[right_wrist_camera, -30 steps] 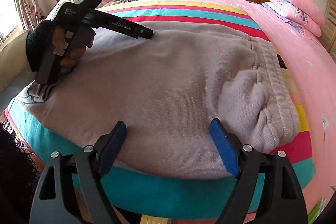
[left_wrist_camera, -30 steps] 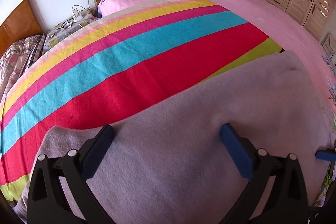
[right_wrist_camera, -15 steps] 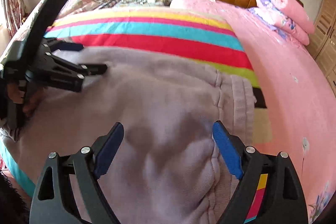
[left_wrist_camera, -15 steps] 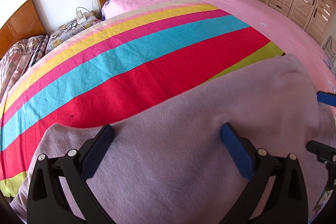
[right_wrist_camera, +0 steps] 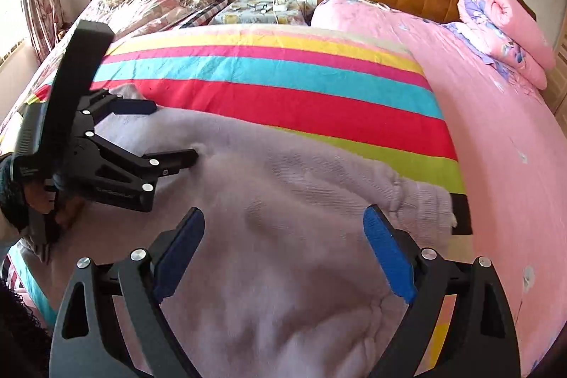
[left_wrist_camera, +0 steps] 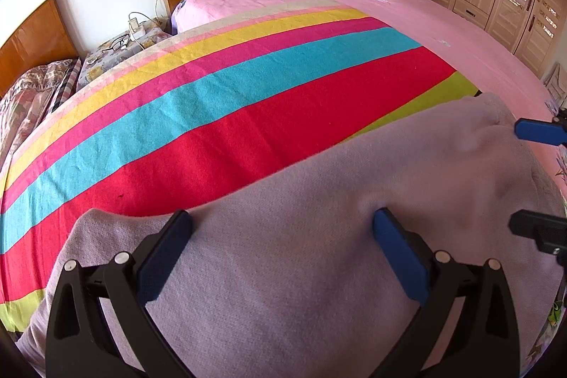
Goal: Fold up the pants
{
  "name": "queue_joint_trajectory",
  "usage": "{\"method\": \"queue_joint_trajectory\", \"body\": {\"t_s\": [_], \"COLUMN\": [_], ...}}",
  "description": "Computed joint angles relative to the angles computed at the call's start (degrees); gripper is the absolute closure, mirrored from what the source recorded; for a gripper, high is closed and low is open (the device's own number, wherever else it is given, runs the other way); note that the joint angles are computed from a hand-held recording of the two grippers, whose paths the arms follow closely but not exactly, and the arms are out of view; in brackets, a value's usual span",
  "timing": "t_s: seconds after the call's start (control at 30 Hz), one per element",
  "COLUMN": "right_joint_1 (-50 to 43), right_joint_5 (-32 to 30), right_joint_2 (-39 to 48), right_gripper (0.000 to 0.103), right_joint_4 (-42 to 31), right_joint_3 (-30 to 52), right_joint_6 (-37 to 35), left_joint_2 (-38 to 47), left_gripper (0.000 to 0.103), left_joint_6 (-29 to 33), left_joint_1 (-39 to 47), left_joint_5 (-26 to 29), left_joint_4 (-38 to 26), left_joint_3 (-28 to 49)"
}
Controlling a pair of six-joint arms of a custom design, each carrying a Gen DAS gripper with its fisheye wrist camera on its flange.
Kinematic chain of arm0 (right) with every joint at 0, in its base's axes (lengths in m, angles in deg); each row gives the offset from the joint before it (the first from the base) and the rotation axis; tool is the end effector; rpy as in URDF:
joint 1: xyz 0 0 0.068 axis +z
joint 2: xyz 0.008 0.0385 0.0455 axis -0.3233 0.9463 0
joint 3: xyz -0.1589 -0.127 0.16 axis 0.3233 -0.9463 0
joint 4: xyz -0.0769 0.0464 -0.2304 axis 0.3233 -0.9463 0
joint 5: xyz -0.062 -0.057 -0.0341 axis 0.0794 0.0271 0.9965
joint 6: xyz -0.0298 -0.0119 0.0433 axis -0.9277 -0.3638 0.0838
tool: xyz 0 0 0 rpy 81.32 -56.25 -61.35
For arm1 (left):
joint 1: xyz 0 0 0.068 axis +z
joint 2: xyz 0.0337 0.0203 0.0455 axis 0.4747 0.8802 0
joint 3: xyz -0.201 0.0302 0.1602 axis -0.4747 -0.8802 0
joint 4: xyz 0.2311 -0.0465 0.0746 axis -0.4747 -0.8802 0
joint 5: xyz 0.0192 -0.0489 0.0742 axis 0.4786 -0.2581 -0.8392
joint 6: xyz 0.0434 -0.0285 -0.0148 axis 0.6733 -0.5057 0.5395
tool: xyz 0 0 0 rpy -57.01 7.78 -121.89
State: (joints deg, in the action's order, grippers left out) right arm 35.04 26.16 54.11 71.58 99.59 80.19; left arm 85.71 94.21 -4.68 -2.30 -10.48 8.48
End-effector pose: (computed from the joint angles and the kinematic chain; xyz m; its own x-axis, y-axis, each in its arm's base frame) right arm 0.1323 0.1523 0.0623 -0.8119 -0.0254 -0.5832 -0.0121 0.9996 -0.0267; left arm 0.2927 -0.1940 0.0233 -0.5873 0.5637 -0.5807 0.6823 0.7308 0.0193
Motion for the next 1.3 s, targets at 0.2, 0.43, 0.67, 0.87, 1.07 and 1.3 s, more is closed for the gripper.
{"method": "queue_joint_trajectory", "body": {"t_s": [0.2,0.43,0.67,0.87,1.07,1.3], "right_joint_1": [-0.2,-0.53,1.79,4.09,0.72,1.45], "right_joint_5": [-0.03,0.84,3.39,3.62,-7.58,-14.04], "right_joint_2": [6.89,9.57,6.77,7.73,30.45,55.63], "right_gripper": [0.015,0.011,0.011,0.011,0.011,0.011], "right_joint_4": [3.48,5.4,-9.67,-0.9,-1.4,-22.24], "right_joint_3": [0.05,0.73,7.78,16.73,46.33,88.14], "right_joint_6": [2.1,1.83,5.94,-3.59,-17.1,-26.42], "left_joint_2": [-0.08,-0.85,-23.51,-26.63,-16.85,-9.63], "left_gripper": [0.001,0.001,0.001,0.001,0.001,0.001], "left_joint_6": [-0.01,-0.79,0.75,12.8,17.43,17.11], "left_joint_1": [0.12,0.16,12.97,35.82,54.45,56.01], "left_joint_5": [0.21,0.26,11.71,16.43,22.1,17.87], "left_joint_4": [0.05,-1.52,-0.89,-3.39,-4.42,-1.02], "left_joint_3": [-0.05,0.42,-13.35,-18.17,-13.83,-10.89]}}
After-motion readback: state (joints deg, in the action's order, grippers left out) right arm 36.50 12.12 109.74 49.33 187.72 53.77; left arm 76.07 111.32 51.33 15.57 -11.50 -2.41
